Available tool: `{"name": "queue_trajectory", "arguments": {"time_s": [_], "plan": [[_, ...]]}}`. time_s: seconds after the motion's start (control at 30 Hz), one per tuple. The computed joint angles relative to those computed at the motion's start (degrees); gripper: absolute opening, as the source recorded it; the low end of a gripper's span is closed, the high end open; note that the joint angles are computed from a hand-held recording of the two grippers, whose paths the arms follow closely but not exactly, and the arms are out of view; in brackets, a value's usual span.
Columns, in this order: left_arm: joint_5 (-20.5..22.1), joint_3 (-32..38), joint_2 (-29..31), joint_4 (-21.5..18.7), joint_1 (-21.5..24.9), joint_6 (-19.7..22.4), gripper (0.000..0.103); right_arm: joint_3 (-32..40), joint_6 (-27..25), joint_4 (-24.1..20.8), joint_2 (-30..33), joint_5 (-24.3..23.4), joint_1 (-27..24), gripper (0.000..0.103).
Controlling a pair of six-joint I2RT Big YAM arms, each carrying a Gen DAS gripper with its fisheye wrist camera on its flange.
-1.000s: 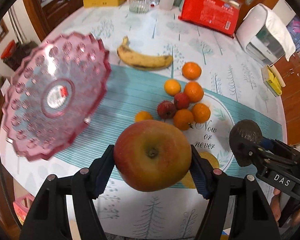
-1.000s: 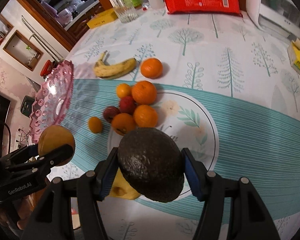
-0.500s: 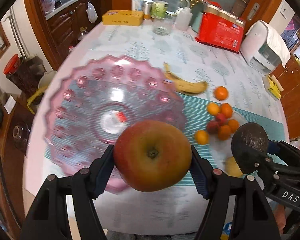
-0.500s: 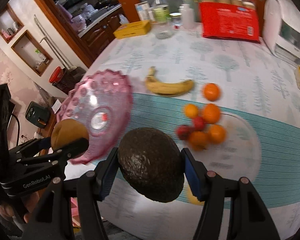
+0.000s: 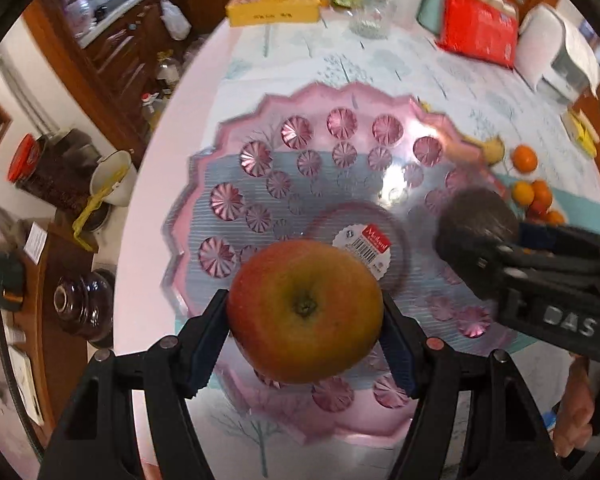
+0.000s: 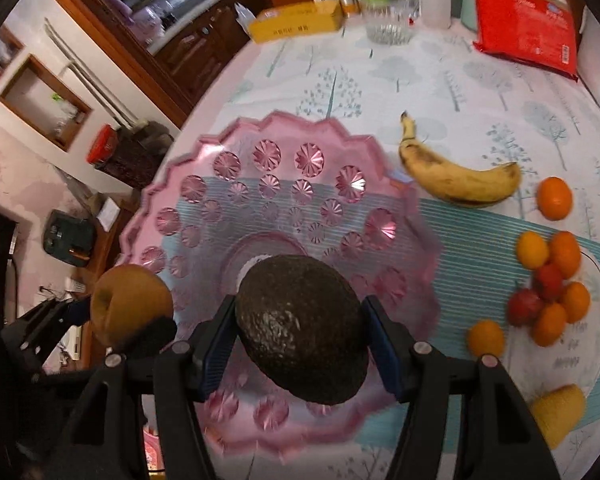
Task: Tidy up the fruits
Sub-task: 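Carry the apple and avocado into the pink bowl and release both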
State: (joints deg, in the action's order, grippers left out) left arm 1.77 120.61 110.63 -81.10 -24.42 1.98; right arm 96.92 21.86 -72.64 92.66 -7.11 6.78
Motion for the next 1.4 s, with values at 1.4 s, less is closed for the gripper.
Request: {"name": "queue_trajectory", "arguments": {"time_s": [1.4], "plan": [[0.3,-0.2,-2.0,-0.7,0.3,2.9,0.088,0.8,1.0,-1.0,-3.4,9.7,4.2,0.069]]}}
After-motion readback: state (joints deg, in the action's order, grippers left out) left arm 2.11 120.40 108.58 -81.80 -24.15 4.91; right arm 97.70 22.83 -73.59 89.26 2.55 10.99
